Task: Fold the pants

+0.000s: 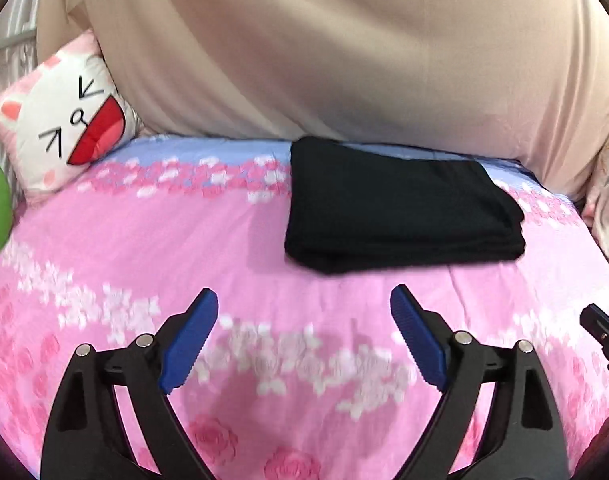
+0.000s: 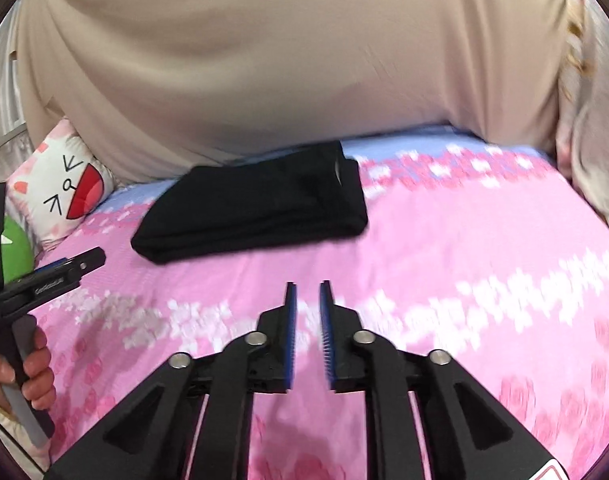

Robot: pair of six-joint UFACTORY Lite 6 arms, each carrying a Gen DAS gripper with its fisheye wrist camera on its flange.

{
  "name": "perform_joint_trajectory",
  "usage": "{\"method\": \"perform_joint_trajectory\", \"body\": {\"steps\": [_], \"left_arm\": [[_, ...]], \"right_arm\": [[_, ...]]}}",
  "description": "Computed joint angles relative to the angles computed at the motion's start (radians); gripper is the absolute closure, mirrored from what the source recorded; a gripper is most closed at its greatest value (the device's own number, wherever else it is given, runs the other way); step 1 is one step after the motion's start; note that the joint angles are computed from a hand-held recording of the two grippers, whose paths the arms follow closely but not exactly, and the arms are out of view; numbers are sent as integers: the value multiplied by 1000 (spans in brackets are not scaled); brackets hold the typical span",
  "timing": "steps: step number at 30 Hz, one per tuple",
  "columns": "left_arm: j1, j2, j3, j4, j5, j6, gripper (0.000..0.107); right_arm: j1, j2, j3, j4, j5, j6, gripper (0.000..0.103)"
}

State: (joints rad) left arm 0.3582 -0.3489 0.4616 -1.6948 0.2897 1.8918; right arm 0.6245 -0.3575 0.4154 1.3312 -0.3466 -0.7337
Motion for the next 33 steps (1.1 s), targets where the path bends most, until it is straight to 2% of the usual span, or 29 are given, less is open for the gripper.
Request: {"method": "perform_joint_trajectory", "body": {"steps": [3,5,8,10,12,14,15,20,26,33], "left_arm": [[1,-37,-76,-179,-38,188,20],[0,-27,-101,-202,-47,220,20],[-22,-4,-123,-332,-75,349,20],[-6,-8,-128,-281,-45,305,20],[4,-30,-148,-317,-36,337,20],[14,-47,-158,-317,-22,341,20],[5,-57,-164,-357,-35,376,18],[-67,-104,-192,-616,-90,623,16],[-36,-96,-186,-509,-70,513,16],[-57,-136,-206,-587,-77,595,16]], "right_arm": [[83,-8,-38,70,-45,-7,87],[127,-9,-51,91,-60,12,87],[185,-24,-68,111,-111,45,87],[188,11,-49,132,-112,33,87],[200,24,-43,146,-127,27,87],[215,38,-33,181,-148,4,82],[224,46,-25,201,-160,-13,78],[285,92,15,280,-236,-74,78],[342,146,63,341,-300,-124,78],[338,156,69,350,-293,-135,78]]}}
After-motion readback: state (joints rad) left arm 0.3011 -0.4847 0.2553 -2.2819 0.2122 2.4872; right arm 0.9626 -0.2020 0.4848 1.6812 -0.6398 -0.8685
